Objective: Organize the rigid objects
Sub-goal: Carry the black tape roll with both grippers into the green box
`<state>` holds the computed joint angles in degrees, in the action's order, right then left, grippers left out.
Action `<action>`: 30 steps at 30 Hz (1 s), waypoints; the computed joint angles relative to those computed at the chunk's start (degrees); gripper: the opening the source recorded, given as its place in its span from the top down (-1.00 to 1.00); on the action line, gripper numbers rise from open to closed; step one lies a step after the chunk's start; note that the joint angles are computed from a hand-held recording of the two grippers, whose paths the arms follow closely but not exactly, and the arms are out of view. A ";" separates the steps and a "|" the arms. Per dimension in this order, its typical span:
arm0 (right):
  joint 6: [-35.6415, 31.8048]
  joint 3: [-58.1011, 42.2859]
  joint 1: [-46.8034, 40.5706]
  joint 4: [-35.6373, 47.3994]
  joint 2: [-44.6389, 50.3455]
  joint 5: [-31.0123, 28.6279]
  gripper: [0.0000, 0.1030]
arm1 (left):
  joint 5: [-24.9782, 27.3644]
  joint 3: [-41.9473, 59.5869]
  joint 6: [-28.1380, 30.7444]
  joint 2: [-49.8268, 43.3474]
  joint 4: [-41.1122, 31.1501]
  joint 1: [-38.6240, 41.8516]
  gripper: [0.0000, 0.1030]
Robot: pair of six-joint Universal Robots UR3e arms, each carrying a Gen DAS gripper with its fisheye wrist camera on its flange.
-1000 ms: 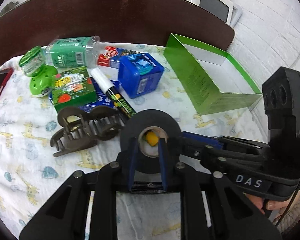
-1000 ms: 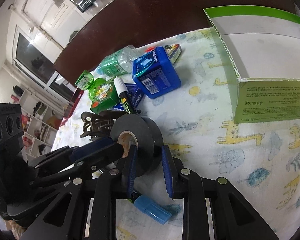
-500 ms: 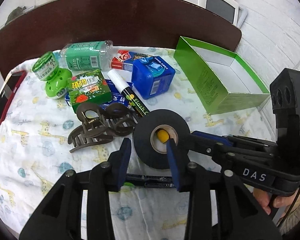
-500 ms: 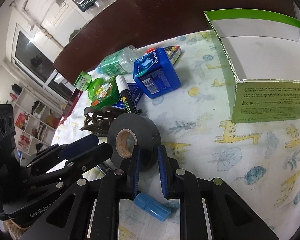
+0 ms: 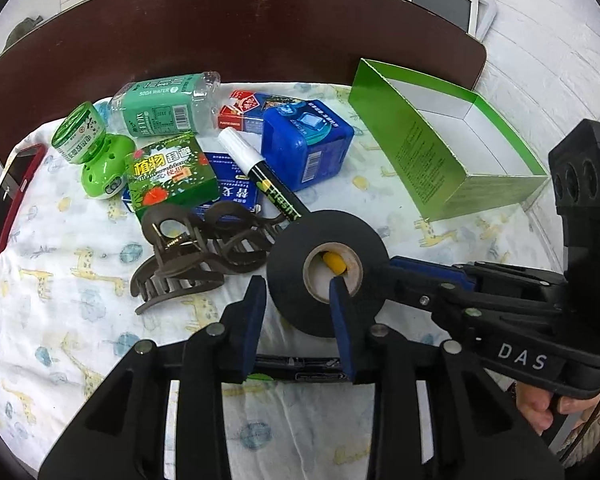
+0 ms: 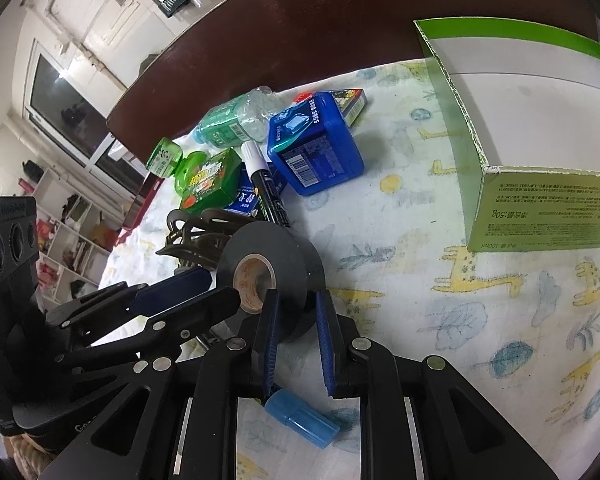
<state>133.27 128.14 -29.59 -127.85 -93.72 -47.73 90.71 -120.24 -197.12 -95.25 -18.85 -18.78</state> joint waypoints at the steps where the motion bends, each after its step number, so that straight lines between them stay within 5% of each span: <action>1: 0.08 0.17 0.23 -0.52 -0.16 -0.21 0.63 | -0.38 -0.13 -0.23 -0.09 -0.12 0.36 0.31; 7: -0.17 0.11 0.35 -1.84 0.61 -0.08 0.62 | -6.41 -2.27 -1.06 -1.07 3.81 3.63 0.38; 12: -1.08 0.89 -0.11 -1.13 -1.23 0.45 0.54 | 1.98 1.73 -0.46 -1.46 2.86 -1.77 0.49; 20: -5.71 0.11 -6.07 5.51 -8.74 6.72 0.54 | 4.33 8.97 1.27 -1.57 -0.34 -4.28 0.48; 30: -10.87 -7.58 -16.50 14.38 -8.39 12.82 0.54 | 6.74 32.90 6.27 -14.11 -7.31 -10.26 0.48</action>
<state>122.40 120.56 -46.09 -113.47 -102.11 -34.92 97.44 -87.33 -190.86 -109.36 -26.16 -29.05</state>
